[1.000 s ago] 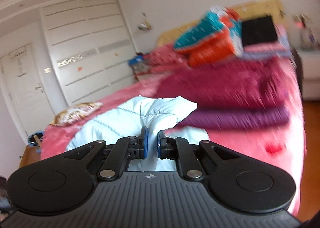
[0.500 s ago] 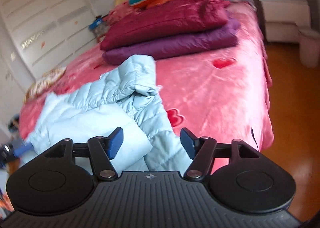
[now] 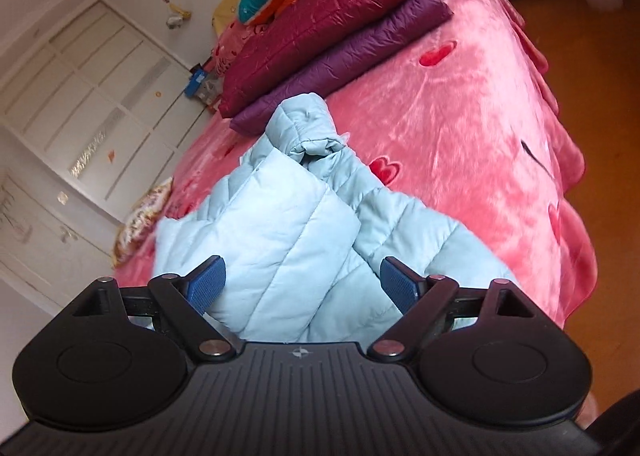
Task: Fold large clothes
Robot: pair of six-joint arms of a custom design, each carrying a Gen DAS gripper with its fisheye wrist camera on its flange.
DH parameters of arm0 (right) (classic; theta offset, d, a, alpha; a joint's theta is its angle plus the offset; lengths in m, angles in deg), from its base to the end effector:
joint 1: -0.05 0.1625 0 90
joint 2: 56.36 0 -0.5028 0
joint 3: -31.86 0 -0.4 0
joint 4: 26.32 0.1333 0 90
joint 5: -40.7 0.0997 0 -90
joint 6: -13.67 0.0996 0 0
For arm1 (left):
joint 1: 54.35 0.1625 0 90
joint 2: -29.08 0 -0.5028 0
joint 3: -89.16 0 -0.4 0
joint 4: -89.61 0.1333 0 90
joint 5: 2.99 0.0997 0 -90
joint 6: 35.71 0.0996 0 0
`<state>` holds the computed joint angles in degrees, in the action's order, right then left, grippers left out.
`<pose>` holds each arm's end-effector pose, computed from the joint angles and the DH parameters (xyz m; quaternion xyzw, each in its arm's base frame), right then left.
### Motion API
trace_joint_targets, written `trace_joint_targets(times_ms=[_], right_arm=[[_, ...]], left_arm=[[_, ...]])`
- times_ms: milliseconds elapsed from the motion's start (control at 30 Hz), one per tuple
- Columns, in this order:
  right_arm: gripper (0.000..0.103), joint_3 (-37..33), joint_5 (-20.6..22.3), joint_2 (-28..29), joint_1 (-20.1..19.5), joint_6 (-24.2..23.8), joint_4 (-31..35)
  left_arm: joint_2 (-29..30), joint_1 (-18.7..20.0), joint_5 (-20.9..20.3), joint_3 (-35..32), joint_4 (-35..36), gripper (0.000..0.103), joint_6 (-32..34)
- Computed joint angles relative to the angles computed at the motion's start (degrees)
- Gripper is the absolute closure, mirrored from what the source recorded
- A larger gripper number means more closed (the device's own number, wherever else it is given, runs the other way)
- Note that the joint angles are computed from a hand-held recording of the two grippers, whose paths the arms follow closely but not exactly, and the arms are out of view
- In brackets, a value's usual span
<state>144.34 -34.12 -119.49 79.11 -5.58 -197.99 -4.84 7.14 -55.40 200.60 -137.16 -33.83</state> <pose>0.0382 -0.6424 0.2796 -0.1056 0.9469 -0.2994 0.0506 -0.1266 -0.6396 0.0979 0.0620 0.8359 -0.5199 0.1648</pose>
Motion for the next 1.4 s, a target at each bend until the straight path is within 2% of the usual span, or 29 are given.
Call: trace_joint_targets(times_ms=[200, 400, 567, 667, 733, 833, 933, 1033, 1067, 1133, 1167, 1233, 1300, 1400], right_arm=[[0.000, 1.12, 3.62, -1.43, -1.39, 3.88, -0.13], [0.000, 0.41, 0.03, -0.64, -1.06, 1.59, 2.07], [0.000, 0.72, 6.34, -1.56, -2.84, 3.25, 2.79], [0.000, 0.73, 8.41, -1.79, -3.56, 4.38, 2.53], [0.000, 0.36, 7.37, -1.72, -3.47, 3.88, 3.06], [0.000, -0.33, 1.68, -0.77, -2.46, 3.27, 4.00], [0.000, -1.70, 1.24, 0.32, -2.52, 3.46, 7.54], [0.001, -2.44, 1.00, 1.11, -1.90, -0.10, 9.41], [0.003, -2.58, 0.06, 1.44, -1.52, -0.67, 9.45], [0.022, -2.82, -1.94, 2.17, -0.88, -0.83, 9.02], [0.028, -3.01, -2.67, 2.57, -0.64, -0.30, 8.76], [0.056, -3.19, -2.98, 3.14, -0.34, 0.13, 7.78], [0.063, -3.36, -4.66, 3.70, 0.56, -1.41, 5.72], [0.074, -3.19, -7.31, 4.32, 2.70, -6.15, 0.90]], left_arm=[[0.16, -0.26, 0.75, -0.28, 2.48, 0.001, 0.04], [0.62, -0.61, 1.95, -0.81, 4.22, 0.001, 0.47], [1.07, -0.78, 2.71, -1.47, 5.31, 0.001, 1.04], [1.33, -0.69, 2.81, -2.07, 5.31, 0.001, 1.20], [1.41, -0.40, 2.69, -2.63, 6.07, 0.001, 0.53], [1.58, -0.26, 2.56, -3.37, 7.00, 0.001, 0.16], [1.76, -0.02, 1.49, -4.10, 7.52, 0.001, -0.12], [1.94, 0.34, 0.34, -4.90, 8.32, 0.001, -0.50], [1.99, 0.47, -0.02, -5.11, 8.45, 0.001, -0.66], [2.05, 0.82, -1.03, -5.61, 8.77, 0.001, -1.14], [2.09, 1.00, -1.62, -5.90, 8.71, 0.001, -1.15], [2.28, 1.33, -2.44, -6.60, 8.10, 0.001, -0.58], [2.44, 1.59, -2.73, -7.40, 7.49, 0.001, -0.26], [2.53, 2.08, -3.81, -8.08, 5.11, 0.001, -0.55]])
